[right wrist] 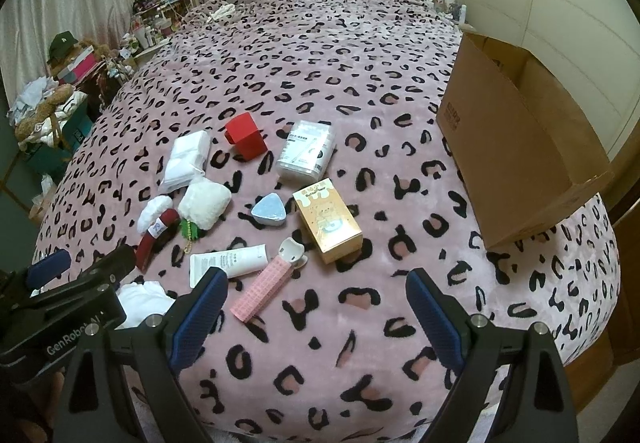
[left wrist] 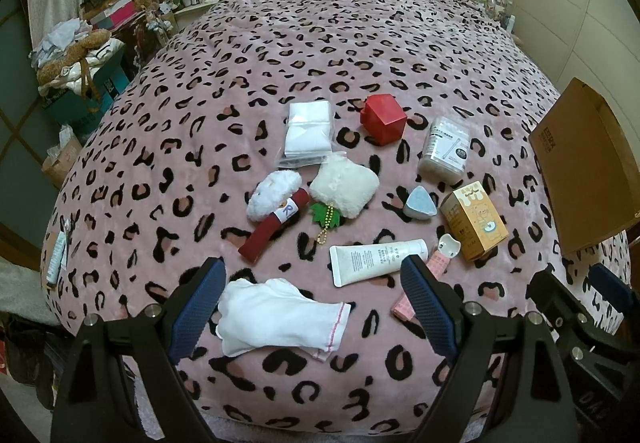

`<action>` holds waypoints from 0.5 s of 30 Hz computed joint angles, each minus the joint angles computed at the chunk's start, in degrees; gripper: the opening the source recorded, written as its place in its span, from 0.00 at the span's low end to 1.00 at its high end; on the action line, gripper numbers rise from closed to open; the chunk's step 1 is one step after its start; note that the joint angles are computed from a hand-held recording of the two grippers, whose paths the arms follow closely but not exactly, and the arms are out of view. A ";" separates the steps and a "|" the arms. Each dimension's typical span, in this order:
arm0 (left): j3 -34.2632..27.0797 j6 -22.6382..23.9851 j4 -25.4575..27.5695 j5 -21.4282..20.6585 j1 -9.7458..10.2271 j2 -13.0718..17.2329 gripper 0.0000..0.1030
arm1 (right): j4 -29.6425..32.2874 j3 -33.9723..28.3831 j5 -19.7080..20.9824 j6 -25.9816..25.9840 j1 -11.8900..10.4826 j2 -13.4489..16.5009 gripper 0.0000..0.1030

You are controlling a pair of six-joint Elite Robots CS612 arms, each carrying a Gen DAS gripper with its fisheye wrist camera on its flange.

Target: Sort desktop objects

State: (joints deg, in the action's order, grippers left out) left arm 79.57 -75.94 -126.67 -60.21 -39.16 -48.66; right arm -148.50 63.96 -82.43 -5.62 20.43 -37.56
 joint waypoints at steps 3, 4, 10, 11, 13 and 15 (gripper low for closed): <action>0.00 0.47 0.00 -0.16 -0.07 -0.02 0.88 | 0.33 -0.01 0.19 0.30 -0.07 0.09 0.91; -0.03 0.65 0.16 -0.24 -0.08 -0.03 0.88 | 0.47 -0.01 0.49 0.15 -0.12 0.13 0.91; -1.07 2.90 3.03 -1.80 0.20 0.37 0.92 | -2.46 1.07 -0.76 -0.50 -0.20 0.26 0.91; -0.71 3.13 2.52 -0.92 0.02 0.32 0.92 | -2.27 1.09 -0.60 -1.31 -0.23 0.31 0.91; 1.21 3.97 -1.72 0.18 -0.17 -0.09 0.92 | -0.92 0.75 0.77 -2.48 -0.47 0.50 0.91; 2.95 4.41 -5.81 0.26 -0.19 -0.49 0.92 | 1.07 0.22 2.84 -2.17 -0.91 0.90 0.91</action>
